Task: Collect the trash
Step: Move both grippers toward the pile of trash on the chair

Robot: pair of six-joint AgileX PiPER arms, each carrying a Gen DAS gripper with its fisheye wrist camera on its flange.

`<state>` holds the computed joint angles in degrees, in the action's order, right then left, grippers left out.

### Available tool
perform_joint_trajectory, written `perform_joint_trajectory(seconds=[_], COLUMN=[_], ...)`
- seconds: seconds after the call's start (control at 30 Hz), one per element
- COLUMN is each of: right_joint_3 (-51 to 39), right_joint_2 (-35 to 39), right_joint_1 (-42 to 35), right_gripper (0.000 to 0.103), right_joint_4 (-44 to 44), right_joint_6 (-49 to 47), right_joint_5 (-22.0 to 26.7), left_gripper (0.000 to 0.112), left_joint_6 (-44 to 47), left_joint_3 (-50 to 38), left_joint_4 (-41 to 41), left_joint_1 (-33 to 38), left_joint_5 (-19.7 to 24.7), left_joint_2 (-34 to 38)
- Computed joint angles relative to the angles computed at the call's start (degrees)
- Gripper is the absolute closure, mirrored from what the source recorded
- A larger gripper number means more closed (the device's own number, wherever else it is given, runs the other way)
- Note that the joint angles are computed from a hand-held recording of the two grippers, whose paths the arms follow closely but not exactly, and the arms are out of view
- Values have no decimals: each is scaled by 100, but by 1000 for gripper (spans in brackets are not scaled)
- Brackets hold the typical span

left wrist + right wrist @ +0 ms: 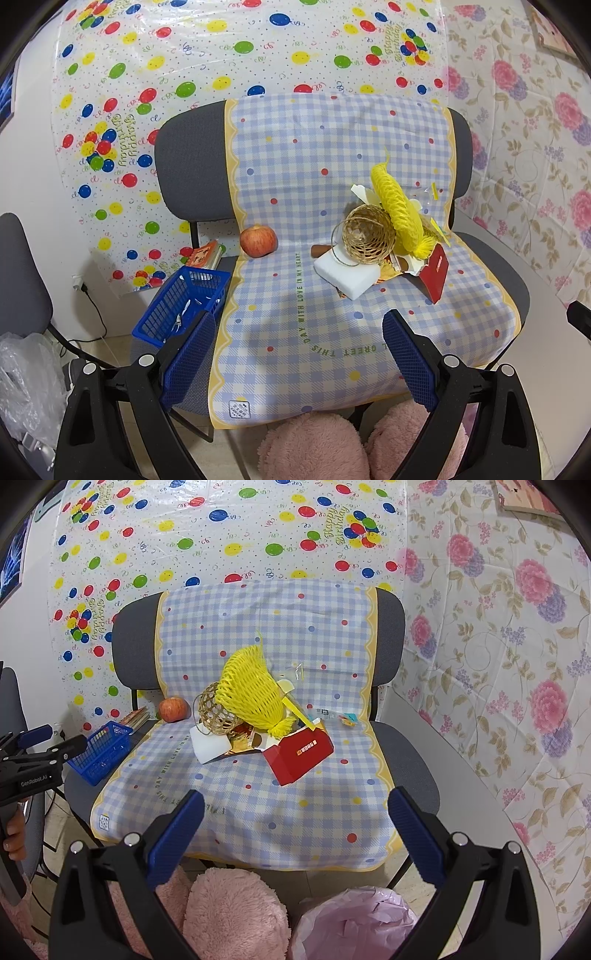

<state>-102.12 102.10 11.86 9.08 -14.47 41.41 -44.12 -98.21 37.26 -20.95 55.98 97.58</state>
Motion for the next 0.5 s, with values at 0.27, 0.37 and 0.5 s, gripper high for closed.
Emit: perform_joint_trajectory(seconds=[0.27,0.37,0.5], right_joint_3=[-110,-200,-150], right_joint_2=[222,378,570], right_joint_1=[-22,119,256], right_gripper=[6,6,6], right_joint_4=[273,14,227], right_joint_6=[-466,-539,-733], right_joint_5=[-125,-297,-1031], left_gripper=[21,21,21], left_joint_6=[6,4,127], left_joint_3=[84,43,40], left_joint_4=[22,16,-146], left_joint_1=[81,142,305], left_joint_5=[-78,-84,-195], left_joint_2=[55,140,214])
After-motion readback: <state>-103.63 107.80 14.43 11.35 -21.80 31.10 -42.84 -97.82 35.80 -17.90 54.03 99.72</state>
